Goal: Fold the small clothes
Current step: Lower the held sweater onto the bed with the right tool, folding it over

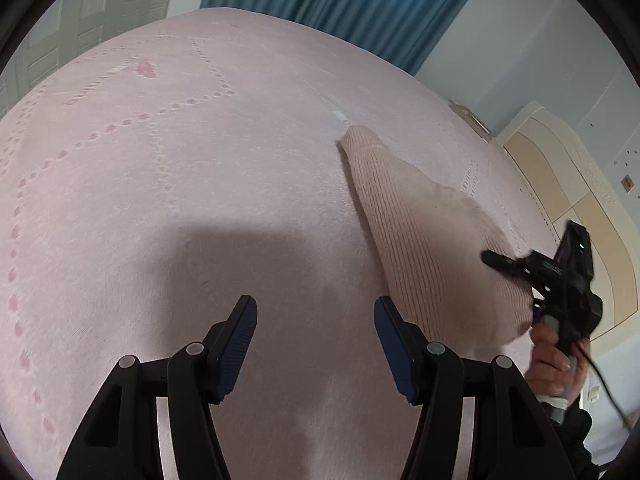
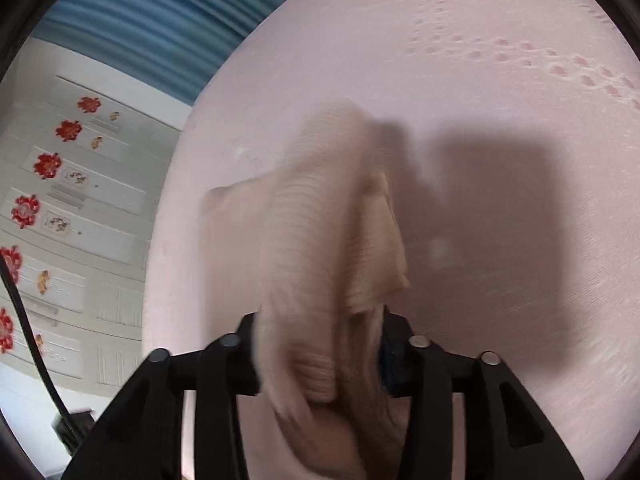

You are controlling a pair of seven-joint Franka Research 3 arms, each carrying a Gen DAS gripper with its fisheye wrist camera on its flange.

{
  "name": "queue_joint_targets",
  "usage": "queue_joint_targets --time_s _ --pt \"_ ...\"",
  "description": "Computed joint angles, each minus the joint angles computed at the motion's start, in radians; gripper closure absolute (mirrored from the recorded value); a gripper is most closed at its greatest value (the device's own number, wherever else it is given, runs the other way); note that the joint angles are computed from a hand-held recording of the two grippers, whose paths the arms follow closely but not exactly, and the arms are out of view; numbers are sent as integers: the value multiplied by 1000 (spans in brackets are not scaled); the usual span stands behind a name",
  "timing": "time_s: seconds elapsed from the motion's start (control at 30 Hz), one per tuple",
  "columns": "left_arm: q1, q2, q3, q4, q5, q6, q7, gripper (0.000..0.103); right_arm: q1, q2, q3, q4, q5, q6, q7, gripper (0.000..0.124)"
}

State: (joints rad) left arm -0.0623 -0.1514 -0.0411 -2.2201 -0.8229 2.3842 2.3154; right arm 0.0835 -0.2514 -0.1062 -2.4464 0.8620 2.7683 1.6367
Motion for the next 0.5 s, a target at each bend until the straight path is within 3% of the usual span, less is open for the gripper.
queue_joint_targets --time_s 0.07,0.23,0.33,0.4,0.43,0.5 --pt "-7 14 -8 9 -5 0 -1 45 -25 -51 -12 -28 -48 -30 -30 74" --pt "-28 66 -45 60 -19 10 -17 45 -150 -154 72 -78 -379 15 93 73" --pt "-39 101 -71 98 -12 16 -64 45 -113 -127 47 -48 -394 69 80 73" --pt "-48 114 -89 115 1 29 -92 45 -27 -84 -15 -18 -324 90 -33 73" --pt "-53 119 -98 120 16 42 -109 45 -15 -59 -20 -6 -317 92 -70 76" --pt "-60 128 -109 129 41 57 -126 45 -81 20 49 41 -453 76 -1 105"
